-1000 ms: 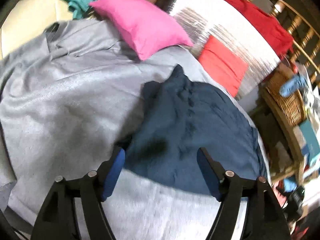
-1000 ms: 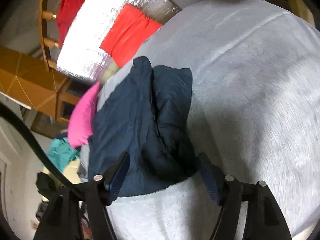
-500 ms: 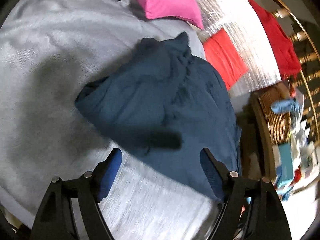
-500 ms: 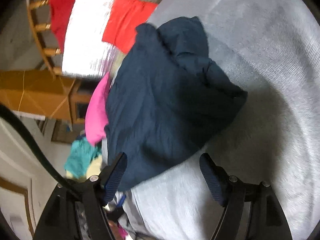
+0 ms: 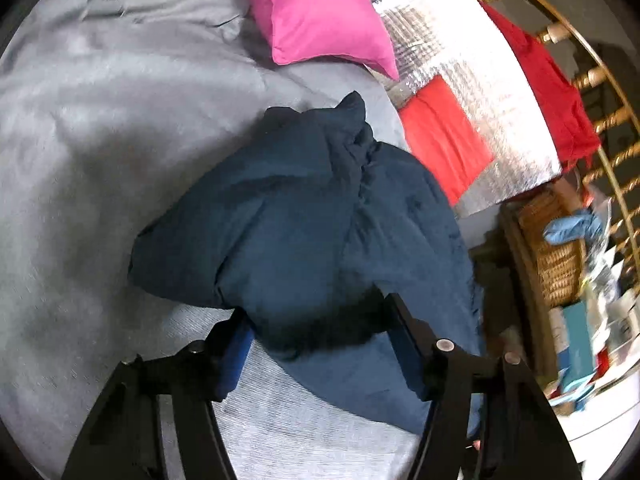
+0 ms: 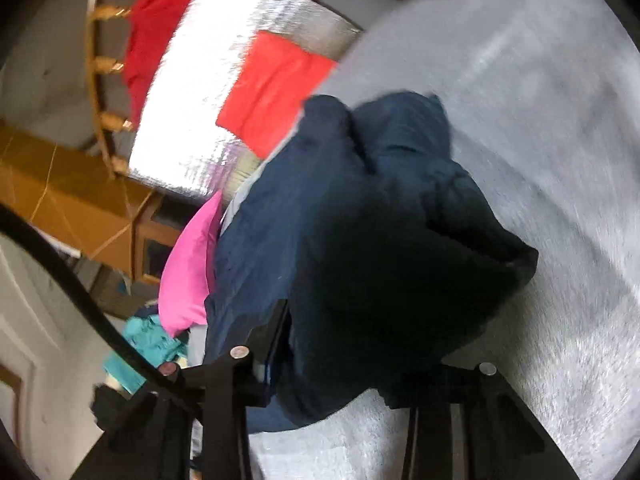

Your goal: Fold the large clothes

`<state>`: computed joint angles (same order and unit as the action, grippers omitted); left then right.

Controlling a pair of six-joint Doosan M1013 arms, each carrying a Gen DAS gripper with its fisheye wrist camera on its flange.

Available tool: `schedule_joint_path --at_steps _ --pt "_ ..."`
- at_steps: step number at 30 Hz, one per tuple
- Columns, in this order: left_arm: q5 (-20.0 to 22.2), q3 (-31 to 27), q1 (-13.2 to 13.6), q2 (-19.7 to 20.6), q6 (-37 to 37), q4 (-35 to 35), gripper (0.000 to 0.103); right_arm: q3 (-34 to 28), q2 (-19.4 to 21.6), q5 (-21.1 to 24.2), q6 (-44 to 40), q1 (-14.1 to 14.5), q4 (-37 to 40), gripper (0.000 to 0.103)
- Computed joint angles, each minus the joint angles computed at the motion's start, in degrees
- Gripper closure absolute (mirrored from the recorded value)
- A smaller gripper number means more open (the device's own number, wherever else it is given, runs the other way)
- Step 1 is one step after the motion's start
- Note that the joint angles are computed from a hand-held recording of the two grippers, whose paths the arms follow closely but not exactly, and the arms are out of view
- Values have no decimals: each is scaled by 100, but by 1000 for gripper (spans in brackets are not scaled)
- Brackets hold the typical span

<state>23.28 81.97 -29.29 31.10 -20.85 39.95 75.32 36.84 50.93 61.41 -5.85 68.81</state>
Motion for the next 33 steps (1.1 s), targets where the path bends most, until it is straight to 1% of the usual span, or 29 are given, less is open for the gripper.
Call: schedule_joint_path --at_steps 1,2,3,4,5,7,8,10,11,12,13,15,16,17,18,19,21,22,23,24,25,26,27,29,30,31,32,33 --pt "159 -94 2 49 457 -440 37 -53 18 -5 134 25 -250 63" --pt "404 -213 7 112 1033 -986 33 -140 67 21 378 47 -517 63" --pt "588 -304 11 167 1373 -1310 31 -222 132 107 695 59 -793 63" --pt "652 -328 12 190 1478 -1462 30 -269 177 198 859 53 -840 62" --pt "618 -288 11 170 1390 -1428 30 -298 213 314 935 30 -794 60" --pt "535 -223 13 117 1330 -1406 30 -351 233 468 967 2 -776 58" --pt "485 -193 17 98 1298 -1417 30 -358 231 532 962 -28 -775 55" --pt "226 -16 48 8 1202 -1556 29 -402 246 678 1069 -81 -788 42" --pt "125 36 72 -15 1170 -1642 29 -370 232 685 1108 -113 -765 40" --pt "-35 158 83 -77 926 -1592 29 -313 206 624 1145 -164 -693 39" --pt "-199 305 79 -148 384 -1242 29 -257 179 544 1165 -215 -603 39" --pt "-232 503 34 -281 -689 -365 29 -123 135 499 1114 -352 -246 38" --pt "-140 573 6 -335 -1177 103 28 -75 124 480 1108 -381 -131 38" --pt "53 579 -21 -358 -1365 331 26 -56 128 455 1125 -415 -47 38" --pt "247 541 -32 -349 -1253 309 25 -81 152 446 1156 -422 -46 37" --pt "327 500 -25 -322 -1073 190 25 -98 168 475 1157 -437 -49 37" --pt "219 457 28 -254 -795 -65 25 -146 208 474 1113 -430 -66 37" --pt "50 465 61 -217 -681 -170 26 -168 214 449 1049 -405 -101 41" --pt "-11 470 79 -201 -527 -300 26 -184 215 497 944 -438 -179 47" --pt "14 443 76 -176 -473 -313 28 -189 199 470 851 -415 -267 58" --pt "69 415 60 -164 -499 -190 33 -156 155 354 777 -389 -357 61" --pt "120 394 42 -169 -464 -88 36 -96 89 194 658 -366 -401 63" --pt "210 378 15 -184 -464 43 37 -24 11 59 436 -351 -354 65" --pt "298 351 -22 -199 -536 313 38 83 -107 -105 75 -346 -236 65" --pt "327 331 -27 -194 -479 325 38 142 -171 -198 -154 -340 -178 65" --pt "367 303 -19 -180 -272 152 38 155 -196 -253 -238 -329 -227 65" --pt "399 261 6 -151 -22 -120 38 116 -186 -295 -108 -301 -429 65" --pt "405 195 44 -96 240 -433 38 34 -145 -271 261 -278 -807 65"
